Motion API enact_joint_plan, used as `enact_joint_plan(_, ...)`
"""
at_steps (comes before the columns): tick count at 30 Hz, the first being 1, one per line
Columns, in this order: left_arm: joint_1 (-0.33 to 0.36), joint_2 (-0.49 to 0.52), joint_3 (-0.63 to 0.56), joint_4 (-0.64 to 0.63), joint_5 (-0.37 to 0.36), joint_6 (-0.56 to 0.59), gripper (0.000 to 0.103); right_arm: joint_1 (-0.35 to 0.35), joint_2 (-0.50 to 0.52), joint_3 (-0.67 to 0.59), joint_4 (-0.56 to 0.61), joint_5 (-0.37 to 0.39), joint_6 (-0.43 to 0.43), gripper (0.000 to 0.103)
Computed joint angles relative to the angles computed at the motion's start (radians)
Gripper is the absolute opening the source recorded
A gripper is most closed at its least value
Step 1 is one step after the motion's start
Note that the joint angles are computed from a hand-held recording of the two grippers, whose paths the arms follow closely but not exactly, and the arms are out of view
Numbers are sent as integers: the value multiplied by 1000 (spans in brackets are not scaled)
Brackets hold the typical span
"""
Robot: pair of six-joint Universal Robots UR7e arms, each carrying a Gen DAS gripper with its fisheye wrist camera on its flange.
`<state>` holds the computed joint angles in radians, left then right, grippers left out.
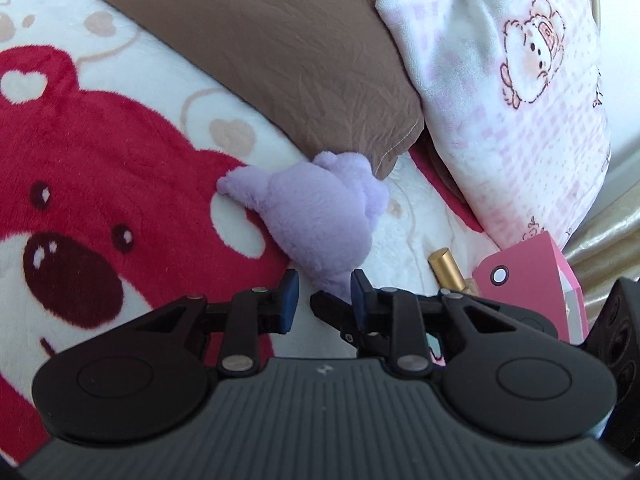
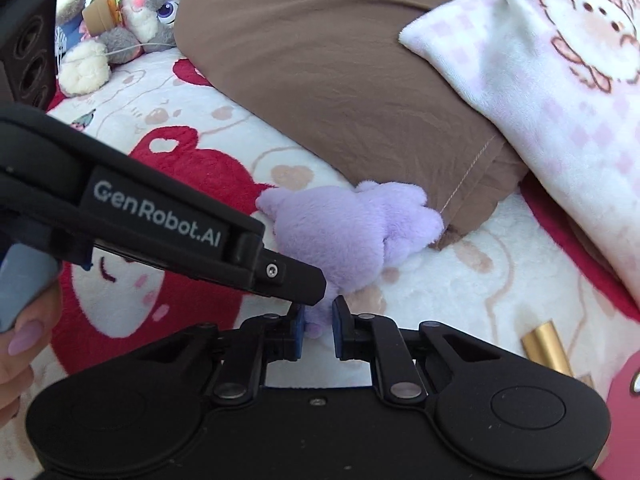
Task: Organize objects
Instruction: 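Close the left tool on the purple plush toy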
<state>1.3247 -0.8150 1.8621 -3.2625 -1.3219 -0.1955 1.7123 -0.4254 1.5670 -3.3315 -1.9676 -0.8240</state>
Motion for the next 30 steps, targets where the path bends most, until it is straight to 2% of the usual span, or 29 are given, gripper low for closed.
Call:
enact_joint_plan(4, -5, -20, 16, 59, 20, 7, 26, -3, -38, 64, 10, 8, 57, 16)
enact_joint_plan(6, 2, -32, 26, 90, -14, -17, 27, 1, -52, 103, -14, -9, 59, 16)
enact_joint_plan(8, 4, -48, 37, 121, -50, -38, 33, 3, -67, 132, -15, -17, 81, 16)
enact_joint_plan(12, -12, -74, 62, 124, -41, -18, 45, 6, -94, 186, -50, -8, 128, 16)
enact_joint_plan(15, -12, -86, 72, 126, -45, -33, 46, 15, -100, 206, -75, -26, 141, 16)
enact_joint_plan(18, -15, -94, 82, 128, -32, -26, 43, 22, -112, 216, -42, -46, 180, 16)
enact_joint_plan(20, -35, -99, 83, 166, 22, 18, 42, 26, -123, 220, 14, -22, 205, 16)
enact_joint_plan(21, -41, -102, 89, 160, 40, 28, 41, 30, -118, 212, 38, -8, 201, 16)
enact_joint_plan(24, -41, -111, 92, 152, 59, 33, 39, 52, -84, 186, 28, -30, 144, 18)
enact_joint_plan(26, -30, -120, 87, 170, 42, 18, 37, 56, -85, 174, 68, -38, 140, 19)
enact_joint_plan(29, -25, -122, 85, 179, 54, 16, 37, 56, -107, 183, 102, -38, 111, 24)
enact_joint_plan(30, -24, -122, 83, 185, 57, 16, 37, 54, -116, 190, 98, -36, 96, 31)
